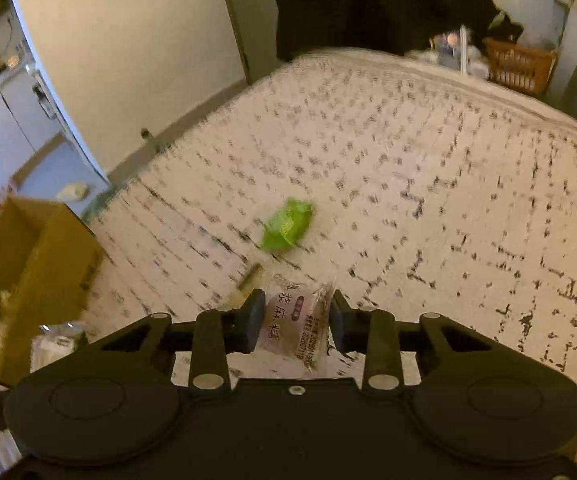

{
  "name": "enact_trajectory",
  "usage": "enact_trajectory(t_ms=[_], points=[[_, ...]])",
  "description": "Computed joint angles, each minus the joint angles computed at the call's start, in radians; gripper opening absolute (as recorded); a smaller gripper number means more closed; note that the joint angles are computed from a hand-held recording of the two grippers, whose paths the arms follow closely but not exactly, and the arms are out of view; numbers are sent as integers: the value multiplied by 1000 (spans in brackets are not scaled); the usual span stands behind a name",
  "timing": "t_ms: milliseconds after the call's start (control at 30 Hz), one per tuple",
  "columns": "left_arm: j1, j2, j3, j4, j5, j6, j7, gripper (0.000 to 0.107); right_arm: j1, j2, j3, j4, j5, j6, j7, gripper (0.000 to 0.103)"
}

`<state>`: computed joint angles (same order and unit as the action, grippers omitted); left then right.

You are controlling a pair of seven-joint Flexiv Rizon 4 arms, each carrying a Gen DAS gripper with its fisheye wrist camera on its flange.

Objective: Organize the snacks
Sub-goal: 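Grasp the white bread packet with the left gripper while the right grasps the pink pastry packet, then carry both packets over the cardboard box and release them inside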

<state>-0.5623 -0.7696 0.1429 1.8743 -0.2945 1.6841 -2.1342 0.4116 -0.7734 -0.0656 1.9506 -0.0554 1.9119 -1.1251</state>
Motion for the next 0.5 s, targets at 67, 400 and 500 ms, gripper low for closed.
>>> enact_trajectory(t_ms=[67, 400, 500], points=[[4, 27, -8, 24, 7, 24, 1, 45, 47, 28, -35, 24, 27, 24, -8, 33], [13, 158, -32, 160, -30, 160, 36, 45, 235, 133, -119, 96, 172, 123, -122, 33], [53, 205, -75, 202, -41, 178, 55, 45, 235, 157, -96, 99, 210, 122, -125, 33]])
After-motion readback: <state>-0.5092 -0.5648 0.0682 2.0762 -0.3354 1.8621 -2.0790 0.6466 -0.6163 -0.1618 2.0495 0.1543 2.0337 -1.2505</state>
